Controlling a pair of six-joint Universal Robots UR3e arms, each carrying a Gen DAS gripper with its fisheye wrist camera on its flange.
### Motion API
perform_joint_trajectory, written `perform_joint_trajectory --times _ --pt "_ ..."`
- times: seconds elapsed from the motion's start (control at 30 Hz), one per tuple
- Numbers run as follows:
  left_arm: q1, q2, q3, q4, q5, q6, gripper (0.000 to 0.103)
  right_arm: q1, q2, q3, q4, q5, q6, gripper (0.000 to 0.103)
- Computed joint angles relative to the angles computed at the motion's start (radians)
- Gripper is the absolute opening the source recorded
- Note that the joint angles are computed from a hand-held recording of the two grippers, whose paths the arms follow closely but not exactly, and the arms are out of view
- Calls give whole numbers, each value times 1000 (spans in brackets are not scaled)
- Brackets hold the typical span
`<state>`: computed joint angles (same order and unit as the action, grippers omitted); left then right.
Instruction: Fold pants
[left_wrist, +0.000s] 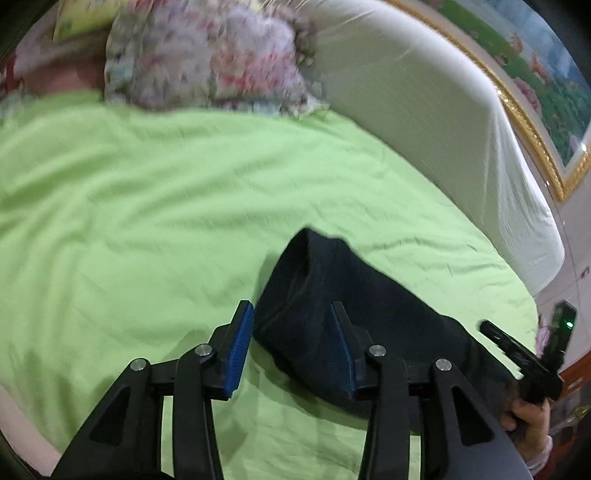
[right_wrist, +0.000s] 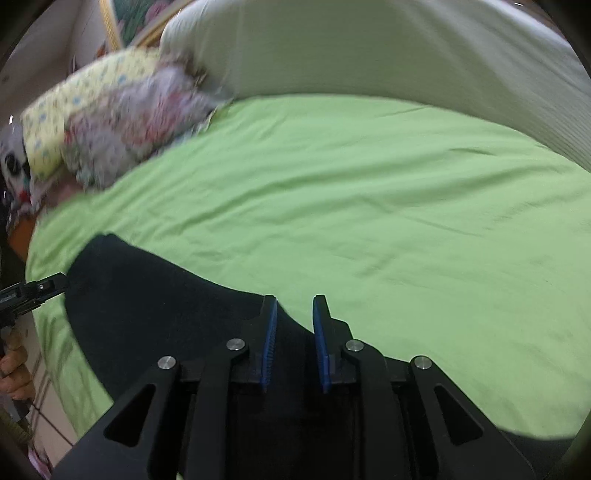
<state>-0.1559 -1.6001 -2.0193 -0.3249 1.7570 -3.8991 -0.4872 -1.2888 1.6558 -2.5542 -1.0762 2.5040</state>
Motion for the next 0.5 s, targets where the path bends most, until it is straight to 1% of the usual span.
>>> perform_joint_trajectory --times 0.07,0.1,0.13,0.27,0.33,0.43,0.47,0.5 --pt "-18 4 40 -29 11 15 45 -93 -99 94 13 72 -8 36" --pt "-27 -5 66 -39 10 23 48 -125 -130 125 19 93 -13 38" --pt "-44 -27 107 -56 11 32 50 -185 -187 176 35 128 -24 40" --pt "-114 -157 297 -118 -2 67 52 -384 -347 313 117 234 -82 42" --pt "-149 -251 415 -147 -19 88 57 -512 -434 377 183 288 -125 42" --pt "-201 -395 623 -222 -52 118 57 -680 -538 445 294 351 -197 44" --pt "-218 -457 719 -263 -71 136 58 -726 -563 459 332 367 -223 45" --pt "-231 -506 799 -299 -82 149 58 -789 -599 474 395 386 -265 46"
